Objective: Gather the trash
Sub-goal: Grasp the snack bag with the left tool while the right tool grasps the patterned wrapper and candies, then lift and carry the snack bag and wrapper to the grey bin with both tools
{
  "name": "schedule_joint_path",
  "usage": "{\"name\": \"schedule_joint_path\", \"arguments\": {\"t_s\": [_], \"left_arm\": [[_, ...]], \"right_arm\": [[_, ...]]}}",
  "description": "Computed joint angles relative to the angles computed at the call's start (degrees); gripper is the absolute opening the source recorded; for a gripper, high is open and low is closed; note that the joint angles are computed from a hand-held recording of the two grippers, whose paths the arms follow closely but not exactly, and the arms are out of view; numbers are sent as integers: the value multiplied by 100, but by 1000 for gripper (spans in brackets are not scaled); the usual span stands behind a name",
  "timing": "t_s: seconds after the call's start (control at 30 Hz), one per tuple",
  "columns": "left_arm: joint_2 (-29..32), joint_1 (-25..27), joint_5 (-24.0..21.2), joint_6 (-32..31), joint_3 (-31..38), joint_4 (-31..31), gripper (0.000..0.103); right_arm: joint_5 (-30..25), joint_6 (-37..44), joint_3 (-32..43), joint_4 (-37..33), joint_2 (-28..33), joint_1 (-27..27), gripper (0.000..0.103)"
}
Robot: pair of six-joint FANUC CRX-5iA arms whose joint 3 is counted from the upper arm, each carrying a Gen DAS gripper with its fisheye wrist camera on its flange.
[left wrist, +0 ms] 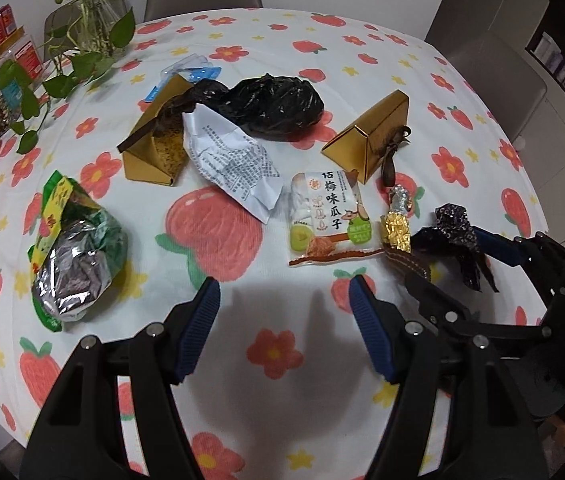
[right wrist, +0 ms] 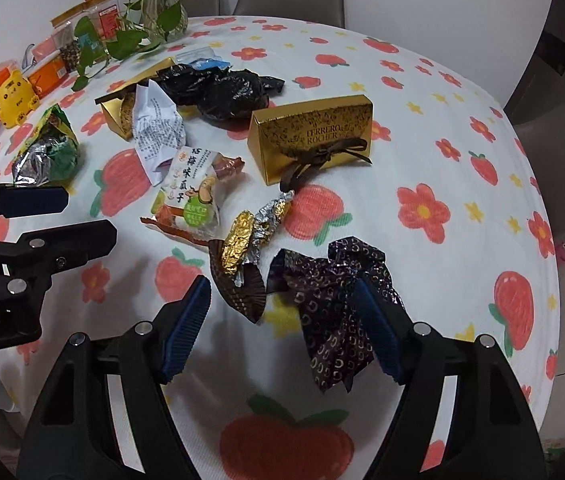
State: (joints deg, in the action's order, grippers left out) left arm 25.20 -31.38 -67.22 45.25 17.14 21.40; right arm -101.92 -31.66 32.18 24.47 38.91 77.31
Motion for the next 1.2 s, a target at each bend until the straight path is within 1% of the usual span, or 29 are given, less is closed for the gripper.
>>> {"name": "schedule_joint_path", "arguments": {"t_s": [0.07,0.13,0.2,0.3,0.43,0.5,0.57,0.77,0.83,0.87,0.9,0.97,1.03,1.2], "left_arm": [[85,-37,-9,-103,41,34,67],[165,-73,-15,-189,94,80,67],[252,-111,-38,-223,171,122,67],[366,-172,-56,-253,297,153,67],[479,-229,-86,-291,423,240,67],[560,-251,-130,-248,519,269,67],[636,-273,-186,-182,614,266,67],[819,-342,-370,-49,839,197,67],[903,-360,-480,39,941,168,64],[942,-364,-537,72,976,176,60],[931,-375,-499,87,954,169,55],[911,-415,-433,87,937,112,52],[912,-426,-427,81,934,118,44],[848,-422,-344,74,846,154,35]], "right_arm": [[-74,3,-4,21,23,2,71],[-84,17,-60,51,0,-4,64],[-75,36,-135,39,-47,-30,55],[89,-58,-402,56,-207,-47,48],[219,-116,-665,122,-376,-65,42],[278,-96,-762,160,-432,-68,35],[370,-114,-870,183,-503,-73,30],[581,-117,-1146,249,-679,-67,21],[635,-91,-1210,265,-718,-59,20],[657,-78,-1230,272,-730,-56,19],[632,-86,-1212,258,-722,-60,19],[639,-40,-1224,263,-728,-61,19],[658,-20,-1247,276,-743,-57,19],[682,2,-1294,335,-784,-27,18]]}}
